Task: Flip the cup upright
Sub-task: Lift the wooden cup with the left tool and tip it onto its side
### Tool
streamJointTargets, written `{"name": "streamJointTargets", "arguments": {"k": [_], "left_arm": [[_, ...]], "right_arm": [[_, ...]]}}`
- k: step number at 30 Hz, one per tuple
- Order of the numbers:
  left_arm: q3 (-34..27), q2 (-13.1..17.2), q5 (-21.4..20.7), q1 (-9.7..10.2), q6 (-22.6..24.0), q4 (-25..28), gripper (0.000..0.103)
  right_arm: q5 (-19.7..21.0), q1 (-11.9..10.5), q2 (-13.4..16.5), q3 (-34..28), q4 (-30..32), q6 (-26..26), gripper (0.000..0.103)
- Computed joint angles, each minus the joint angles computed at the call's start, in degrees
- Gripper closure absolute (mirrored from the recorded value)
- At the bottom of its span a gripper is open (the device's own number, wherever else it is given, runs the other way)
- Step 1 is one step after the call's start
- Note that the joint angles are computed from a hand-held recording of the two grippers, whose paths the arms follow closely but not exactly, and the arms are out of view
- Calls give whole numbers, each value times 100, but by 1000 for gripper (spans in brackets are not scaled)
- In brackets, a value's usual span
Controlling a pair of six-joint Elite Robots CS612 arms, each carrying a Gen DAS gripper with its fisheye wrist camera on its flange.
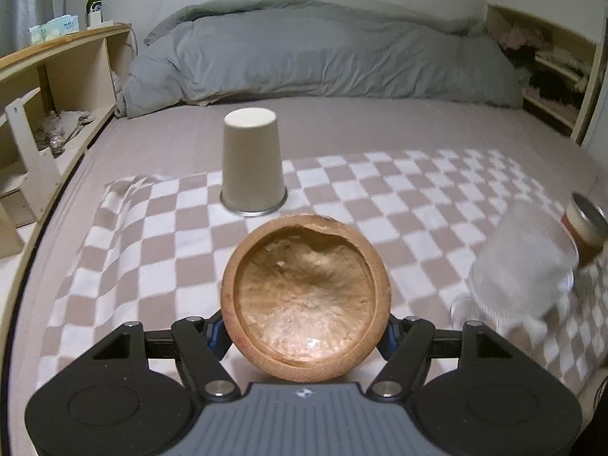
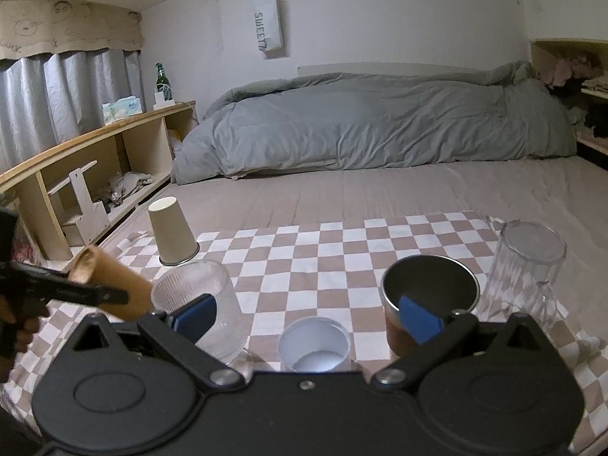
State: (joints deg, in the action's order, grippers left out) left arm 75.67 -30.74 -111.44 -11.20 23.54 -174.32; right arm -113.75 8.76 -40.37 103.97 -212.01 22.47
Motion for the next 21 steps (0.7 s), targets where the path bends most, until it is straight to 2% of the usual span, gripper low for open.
{"name": "streamJointTargets", "arguments": {"k": [4, 7, 9, 12, 16, 18, 21], "left_arm": [[159, -6, -97, 54, 157, -281, 32], [200, 9, -261, 126, 67, -355, 32], [189, 11, -389, 189, -37, -251, 32], [128, 7, -501, 275, 14, 211, 30], [44, 26, -407, 312, 328, 920, 30], [72, 55, -172, 290, 514, 967, 30], [247, 75, -96, 287, 901, 501, 30]], "right_arm": [[-35, 59, 39, -69, -79, -54, 0], [93, 93, 29, -106, -110, 33, 0], [205, 118, 21, -140, -111, -6, 0], [335, 180, 17, -209, -79, -124, 0], [745, 220, 20, -339, 105, -154, 0], [992, 231, 31, -420, 274, -2, 0], [1444, 230, 44, -537, 622, 508, 0]]}}
